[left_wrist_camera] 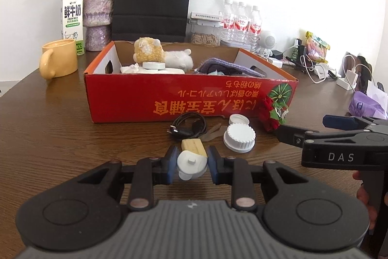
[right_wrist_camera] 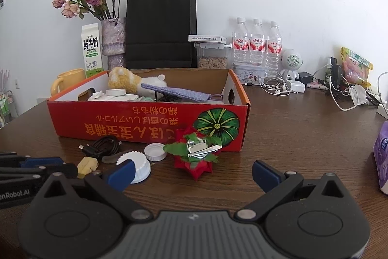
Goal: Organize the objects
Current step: 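Grasp the small white plastic piece with the left gripper while the right gripper grasps the red flower ornament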
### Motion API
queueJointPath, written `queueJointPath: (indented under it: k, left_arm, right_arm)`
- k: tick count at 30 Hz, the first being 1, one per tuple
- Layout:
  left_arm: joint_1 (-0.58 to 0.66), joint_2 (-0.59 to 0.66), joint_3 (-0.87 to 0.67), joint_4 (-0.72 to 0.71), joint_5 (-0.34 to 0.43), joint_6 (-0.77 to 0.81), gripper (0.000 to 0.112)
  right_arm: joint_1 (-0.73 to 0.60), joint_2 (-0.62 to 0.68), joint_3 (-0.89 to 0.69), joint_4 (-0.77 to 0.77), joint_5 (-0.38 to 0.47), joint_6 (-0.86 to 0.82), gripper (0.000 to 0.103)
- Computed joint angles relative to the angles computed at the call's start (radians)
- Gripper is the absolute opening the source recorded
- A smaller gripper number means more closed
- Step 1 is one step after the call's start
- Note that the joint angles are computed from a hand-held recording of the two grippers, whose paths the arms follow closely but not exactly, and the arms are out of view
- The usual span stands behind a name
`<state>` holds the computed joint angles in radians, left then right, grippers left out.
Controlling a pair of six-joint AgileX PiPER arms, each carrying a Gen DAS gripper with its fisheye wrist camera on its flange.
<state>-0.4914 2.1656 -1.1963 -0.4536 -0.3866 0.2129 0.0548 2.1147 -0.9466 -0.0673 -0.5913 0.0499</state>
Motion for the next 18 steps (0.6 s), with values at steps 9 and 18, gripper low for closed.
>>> queueJointPath:
  k: [9, 18]
  left_arm:
    - [0.035, -0.033, 0.016, -0.045, -0.085, 0.061, 0.028]
    - [0.078, -0.006, -0.067, -0.105, -0.143, 0.152, 0.028]
  right_arm:
    - [-0.003, 0.004, -0.016, -0.012, 0.029, 0.018, 0.103]
    - [-0.007, 0.009, -0.037, -0.026, 0.066, 0.042, 0.102]
